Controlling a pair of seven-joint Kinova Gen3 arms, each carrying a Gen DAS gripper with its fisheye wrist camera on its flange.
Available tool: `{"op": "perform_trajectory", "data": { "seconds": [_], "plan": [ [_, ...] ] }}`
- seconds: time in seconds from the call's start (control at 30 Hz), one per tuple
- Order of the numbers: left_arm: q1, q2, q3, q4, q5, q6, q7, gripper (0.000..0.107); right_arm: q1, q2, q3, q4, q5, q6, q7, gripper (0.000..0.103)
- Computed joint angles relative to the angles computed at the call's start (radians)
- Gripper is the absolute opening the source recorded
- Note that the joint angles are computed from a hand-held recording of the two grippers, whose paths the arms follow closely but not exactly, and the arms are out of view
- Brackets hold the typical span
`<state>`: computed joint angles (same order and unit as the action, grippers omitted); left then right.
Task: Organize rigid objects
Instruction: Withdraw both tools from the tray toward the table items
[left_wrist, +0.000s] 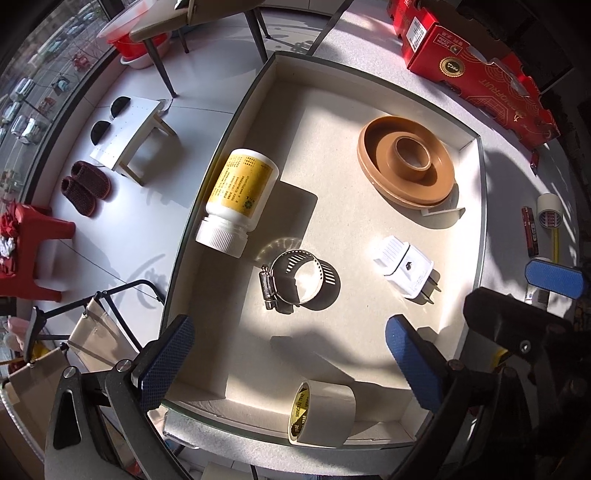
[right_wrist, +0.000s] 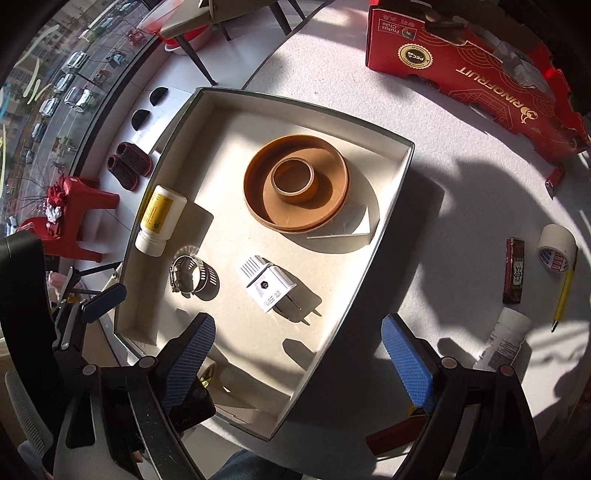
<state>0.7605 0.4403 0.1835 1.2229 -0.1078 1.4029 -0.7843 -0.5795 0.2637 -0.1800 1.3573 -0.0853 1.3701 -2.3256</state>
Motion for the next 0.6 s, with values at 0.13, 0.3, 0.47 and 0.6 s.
{"op": "perform_trajectory", "data": {
  "seconds": [0.13,0.3,0.47,0.6],
  "plan": [
    [0.031,0.015,0.013,-0.042,-0.013,0.031,-0.026,0.103,0.017,-0.064,0.004,0.084,-0.016,-0.009,-0.034,0.092],
    [0.074,0.047,0.031,-0.113,-0.004,0.055,-0.085,0.103,0.074,-0.188,0.010,0.244,-0.049,-0.021,-0.094,0.092],
    [0.150,0.124,0.038,-0.246,-0.012,0.111,-0.185,0.103,0.160,-0.330,0.024,0.423,-0.072,-0.006,-0.195,0.092],
    [0.207,0.192,0.033,-0.367,0.003,0.157,-0.268,0.103,0.241,-0.422,0.045,0.549,-0.111,0.018,-0.235,0.092]
  ]
}}
